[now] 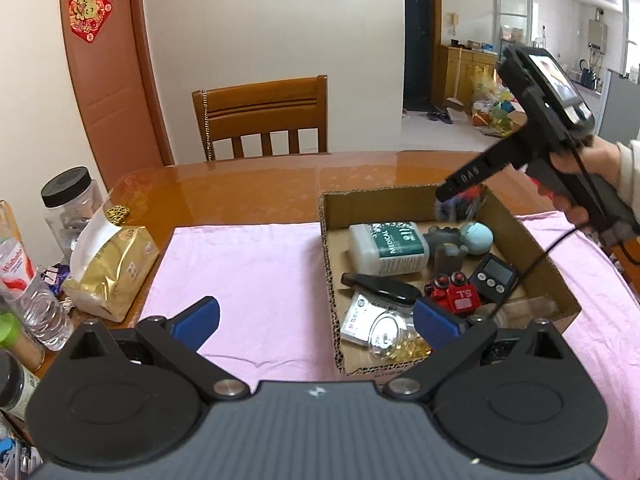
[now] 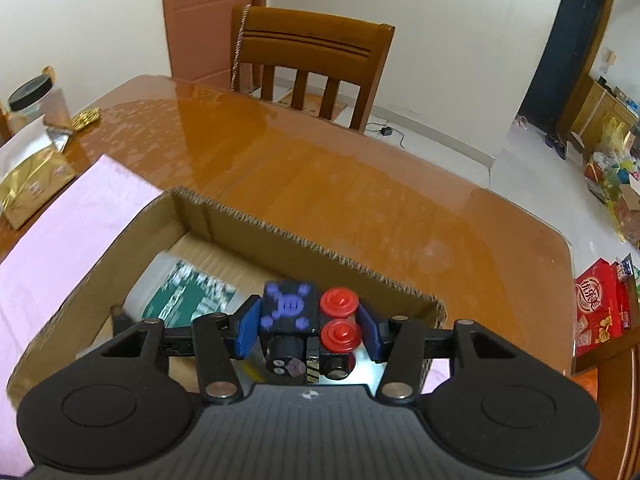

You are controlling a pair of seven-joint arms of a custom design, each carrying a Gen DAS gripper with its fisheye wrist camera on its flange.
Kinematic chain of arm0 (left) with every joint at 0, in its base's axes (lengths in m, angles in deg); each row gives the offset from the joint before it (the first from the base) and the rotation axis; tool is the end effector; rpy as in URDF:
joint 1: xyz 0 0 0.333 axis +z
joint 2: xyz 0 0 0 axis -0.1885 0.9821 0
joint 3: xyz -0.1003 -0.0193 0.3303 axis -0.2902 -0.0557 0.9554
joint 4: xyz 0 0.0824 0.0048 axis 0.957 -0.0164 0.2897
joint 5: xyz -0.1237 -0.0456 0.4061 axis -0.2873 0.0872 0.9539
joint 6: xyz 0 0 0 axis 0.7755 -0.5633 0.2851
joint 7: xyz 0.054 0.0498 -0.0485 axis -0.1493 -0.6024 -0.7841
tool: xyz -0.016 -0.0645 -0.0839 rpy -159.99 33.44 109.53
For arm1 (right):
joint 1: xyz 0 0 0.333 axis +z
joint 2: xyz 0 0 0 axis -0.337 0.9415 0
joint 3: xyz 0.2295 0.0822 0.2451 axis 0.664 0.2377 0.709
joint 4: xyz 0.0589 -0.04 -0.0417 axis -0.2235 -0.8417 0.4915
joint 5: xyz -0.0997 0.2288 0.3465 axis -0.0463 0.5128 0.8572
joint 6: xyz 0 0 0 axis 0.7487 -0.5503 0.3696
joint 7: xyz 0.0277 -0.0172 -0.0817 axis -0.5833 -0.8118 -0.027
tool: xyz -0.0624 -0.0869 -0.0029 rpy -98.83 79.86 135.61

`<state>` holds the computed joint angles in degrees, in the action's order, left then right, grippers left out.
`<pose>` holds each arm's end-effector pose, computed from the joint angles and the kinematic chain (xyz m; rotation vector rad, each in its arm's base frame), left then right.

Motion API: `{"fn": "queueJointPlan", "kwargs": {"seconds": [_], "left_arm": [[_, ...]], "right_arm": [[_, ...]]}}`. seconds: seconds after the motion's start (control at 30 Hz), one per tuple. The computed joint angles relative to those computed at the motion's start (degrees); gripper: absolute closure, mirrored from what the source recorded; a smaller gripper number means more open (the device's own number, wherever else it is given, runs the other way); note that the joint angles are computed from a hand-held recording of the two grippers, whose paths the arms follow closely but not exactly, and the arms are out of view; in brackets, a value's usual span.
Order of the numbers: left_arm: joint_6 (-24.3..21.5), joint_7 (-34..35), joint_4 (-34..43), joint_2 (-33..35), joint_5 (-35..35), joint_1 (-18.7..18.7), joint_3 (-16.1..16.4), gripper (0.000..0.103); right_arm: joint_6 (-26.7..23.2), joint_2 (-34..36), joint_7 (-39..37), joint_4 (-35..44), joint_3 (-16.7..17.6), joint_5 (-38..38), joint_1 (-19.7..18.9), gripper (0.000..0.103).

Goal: Organize rigid objects

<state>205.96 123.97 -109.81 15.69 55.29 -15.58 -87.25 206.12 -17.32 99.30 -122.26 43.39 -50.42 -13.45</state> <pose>0.6001 -0.1648 0.5591 -1.5289 1.8632 -0.7988 0.7898 0.0781 0.5451 -2.1386 1.4466 -0.5528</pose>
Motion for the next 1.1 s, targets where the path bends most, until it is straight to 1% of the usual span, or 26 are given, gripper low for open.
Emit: {"fn": "queueJointPlan", "kwargs": {"seconds": [0.03,0.07,0.13,0.17,0.3,0.43,0.57,0.7,0.8,0.87,0.97,1.1], "left_arm": [[-0.1,0.0,-0.1,-0.1,-0.1,0.0,0.0,0.001],[-0.1,-0.1,-0.2,-0.2,-0.1,0.0,0.0,0.001],[-0.4,-0.3,-0.2,-0.4,0.1,0.0,0.0,0.001],[-0.7,-0.3,0.0,-0.3,-0.2,0.0,-0.1,0.001],[-1.6,1.3,0.8,0.1,-2.9,-0.2,0.0,0.001],[-3.7,1.3,2.1,0.5,-4.0,-0.4,-0.2,0.001],[-5.8,1.2,3.4,0.8,-4.2,-0.7,-0.4,0.001],[-9.4,2.2,5.1,1.3,-4.9,-1.2,-0.7,0.001],[-13.7,2.7,6.8,1.6,-6.5,-1.6,-0.9,0.001],[-16.0,3.0,7.7,1.8,-7.7,-1.8,-1.0,0.001],[-19.3,2.9,9.2,2.1,-7.5,-2.2,-1.2,0.001],[-21.3,3.6,10.3,2.0,-7.4,-2.6,-1.4,0.001]], "right_arm": [[-0.1,0.5,0.0,0.7,0.0,0.1,0.0,0.021],[0.6,0.6,0.2,0.7,0.0,0.0,0.1,0.008],[3.2,-0.2,-0.1,-0.8,0.1,0.2,0.2,0.0],[3.8,-0.6,-0.3,-1.4,0.2,0.4,0.2,0.0],[2.7,-2.4,0.0,-3.0,-0.1,0.2,0.4,0.0],[1.3,-5.4,1.6,-6.1,-0.7,-1.2,0.9,0.0],[0.1,-9.1,5.0,-10.1,-1.7,-3.9,1.9,0.0],[-0.9,-13.7,10.5,-15.4,-2.3,-6.9,2.6,0.0],[-2.2,-17.7,16.5,-20.0,-2.5,-10.0,3.1,0.0],[-2.9,-20.4,20.1,-23.2,-2.2,-12.1,3.2,0.0],[-3.5,-24.4,25.3,-27.8,-1.4,-15.5,3.2,0.0],[-3.7,-29.3,30.5,-32.7,0.1,-16.0,2.6,0.0]]}}
